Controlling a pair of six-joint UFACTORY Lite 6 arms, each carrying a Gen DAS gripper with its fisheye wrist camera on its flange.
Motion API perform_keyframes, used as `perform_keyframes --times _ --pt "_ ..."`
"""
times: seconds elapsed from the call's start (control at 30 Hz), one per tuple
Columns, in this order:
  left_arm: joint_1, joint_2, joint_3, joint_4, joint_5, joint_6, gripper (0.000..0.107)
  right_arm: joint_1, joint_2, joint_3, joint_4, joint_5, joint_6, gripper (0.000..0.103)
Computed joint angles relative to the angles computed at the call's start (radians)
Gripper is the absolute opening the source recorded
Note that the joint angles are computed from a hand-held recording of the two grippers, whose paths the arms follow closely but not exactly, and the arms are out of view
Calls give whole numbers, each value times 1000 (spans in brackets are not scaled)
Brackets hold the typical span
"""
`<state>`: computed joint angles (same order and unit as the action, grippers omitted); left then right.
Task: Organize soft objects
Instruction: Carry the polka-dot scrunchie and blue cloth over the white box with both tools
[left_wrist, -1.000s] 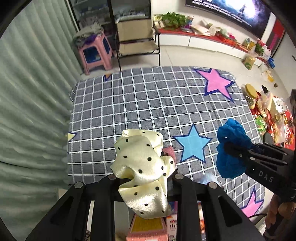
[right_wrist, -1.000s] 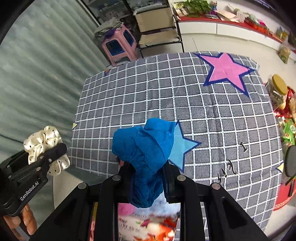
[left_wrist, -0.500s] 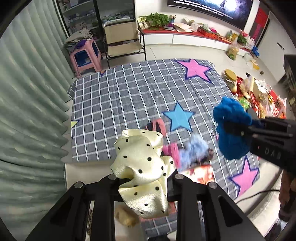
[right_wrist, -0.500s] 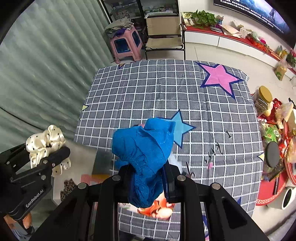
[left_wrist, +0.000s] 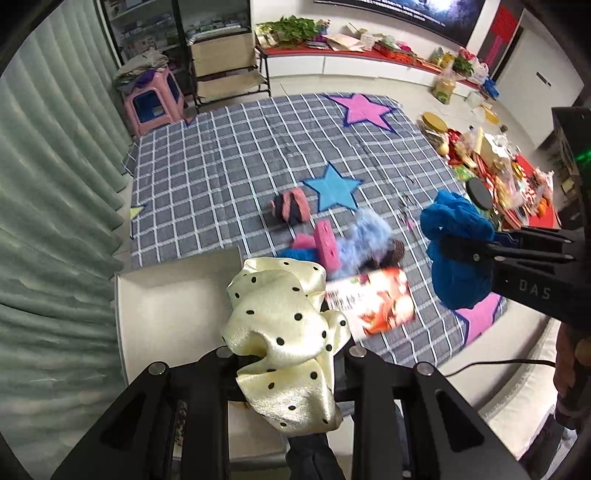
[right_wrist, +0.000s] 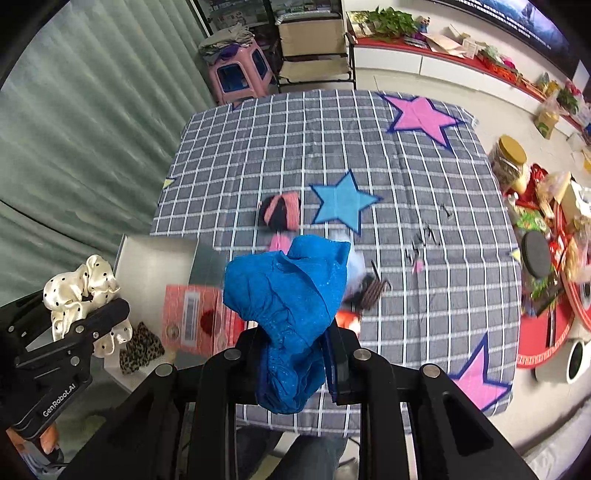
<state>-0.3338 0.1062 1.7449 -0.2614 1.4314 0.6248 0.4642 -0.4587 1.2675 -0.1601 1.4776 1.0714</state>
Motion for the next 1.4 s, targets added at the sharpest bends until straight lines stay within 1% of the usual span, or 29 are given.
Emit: perform_keyframes --times 0.17,0.33,0.47,0.57,0.7,0.93,1.17,1.4 --pt "44 -113 -157 -7 6 81 28 192 -36 -53 -29 27 217 25" --pt "124 -181 -255 -7 7 165 28 367 -26 -83 -38 17 407 25" --pt "231 -187 -293 -4 6 235 28 476 26 -75 -35 -17 509 25" --pt "313 -180 -308 1 -8 277 28 510 78 -54 -29 -52 529 25" --pt "414 -149 -310 10 -29 314 28 510 157 -8 -12 -102 499 25" --pt "549 -64 -258 12 -38 342 28 469 342 155 9 -154 371 25" --pt "597 -13 -219 9 -72 339 28 413 550 360 55 -180 205 25" --pt "622 58 -176 9 -101 328 28 377 744 580 89 -148 95 25"
